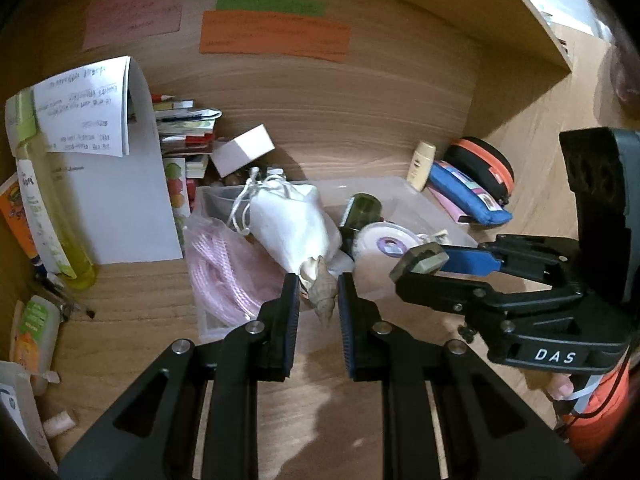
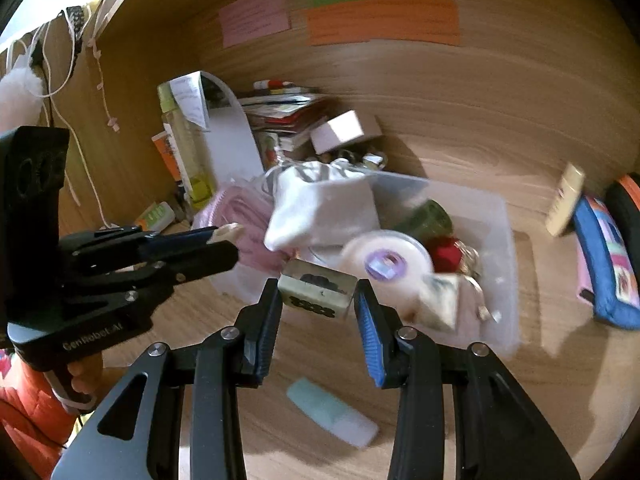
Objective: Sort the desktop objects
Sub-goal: 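Lower the small case and white figurine into the clear box and open both tools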
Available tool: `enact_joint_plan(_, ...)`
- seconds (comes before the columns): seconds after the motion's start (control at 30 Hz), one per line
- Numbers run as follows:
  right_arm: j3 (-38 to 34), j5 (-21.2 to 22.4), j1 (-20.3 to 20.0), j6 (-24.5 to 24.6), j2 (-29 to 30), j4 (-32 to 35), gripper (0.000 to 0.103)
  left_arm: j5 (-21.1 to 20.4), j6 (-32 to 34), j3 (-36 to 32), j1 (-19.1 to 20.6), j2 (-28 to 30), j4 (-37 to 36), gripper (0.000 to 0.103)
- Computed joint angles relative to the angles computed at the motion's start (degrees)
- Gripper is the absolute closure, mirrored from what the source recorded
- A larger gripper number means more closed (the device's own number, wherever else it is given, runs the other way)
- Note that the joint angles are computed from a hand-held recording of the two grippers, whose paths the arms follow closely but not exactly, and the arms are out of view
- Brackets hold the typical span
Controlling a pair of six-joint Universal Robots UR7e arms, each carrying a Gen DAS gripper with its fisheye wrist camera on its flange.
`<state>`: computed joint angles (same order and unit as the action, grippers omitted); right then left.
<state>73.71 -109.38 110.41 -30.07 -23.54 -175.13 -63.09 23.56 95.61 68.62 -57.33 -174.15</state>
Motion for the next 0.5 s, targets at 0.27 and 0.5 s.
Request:
enact_joint_plan(0.27, -7.1, -0.5, -0.1, -1.0, 4.4, 4.4, 0.069, -2.7, -2.1, -3.6, 2.3, 1.9, 2.2, 0.085)
enact_joint_plan(0.5, -8.4, -0.5, -0.1, -1.1, 5.3, 4.9, 0.069, -3.0, -1.5, -3.2, 2.2, 1.9, 2.2, 0.085)
